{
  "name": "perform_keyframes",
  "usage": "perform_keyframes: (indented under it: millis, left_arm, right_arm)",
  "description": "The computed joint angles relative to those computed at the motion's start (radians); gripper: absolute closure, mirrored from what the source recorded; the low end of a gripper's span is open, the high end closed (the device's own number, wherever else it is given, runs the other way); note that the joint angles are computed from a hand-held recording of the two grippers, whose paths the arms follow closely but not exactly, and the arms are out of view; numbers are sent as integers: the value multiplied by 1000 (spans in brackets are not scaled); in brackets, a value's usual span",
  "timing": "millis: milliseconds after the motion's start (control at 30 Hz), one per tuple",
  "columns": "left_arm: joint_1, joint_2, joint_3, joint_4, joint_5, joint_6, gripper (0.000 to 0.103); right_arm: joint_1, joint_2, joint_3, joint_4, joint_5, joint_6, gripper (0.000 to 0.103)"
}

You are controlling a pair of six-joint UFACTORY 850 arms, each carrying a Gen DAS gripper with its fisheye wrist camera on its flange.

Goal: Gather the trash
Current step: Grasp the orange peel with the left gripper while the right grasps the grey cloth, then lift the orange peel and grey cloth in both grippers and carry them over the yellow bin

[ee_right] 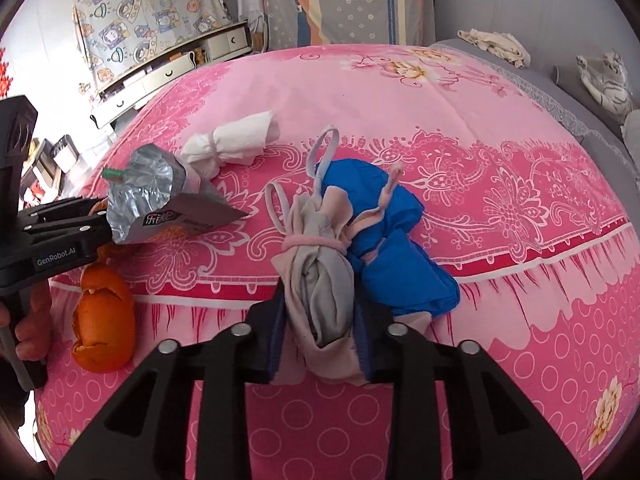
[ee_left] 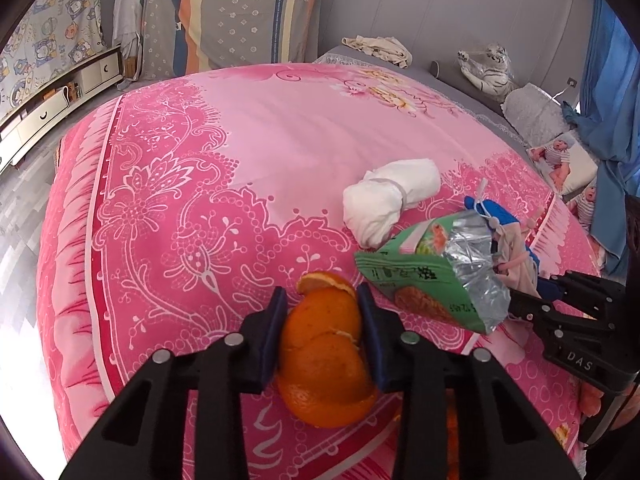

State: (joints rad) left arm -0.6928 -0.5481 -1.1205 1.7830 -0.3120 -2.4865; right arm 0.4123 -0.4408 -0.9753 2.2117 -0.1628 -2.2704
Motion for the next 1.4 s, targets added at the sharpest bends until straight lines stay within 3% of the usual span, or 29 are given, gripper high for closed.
perform_keyframes:
  millis: [133, 400, 833, 1400]
  left_arm:
    - [0, 20, 22, 31, -11, -53, 72]
    - [-7, 86, 95, 113, -54, -176, 72]
    - [-63, 217, 204, 163, -171, -279, 72]
    - [-189, 287, 195, 112, -283, -194, 72]
  right_arm:
    - [-9, 16, 15, 20, -26, 0, 81]
    - [-35, 97, 76, -108, -103, 141, 81]
    - [-88, 294, 220, -121, -225, 178, 81]
    - [-143, 422, 316, -77, -260, 149, 81]
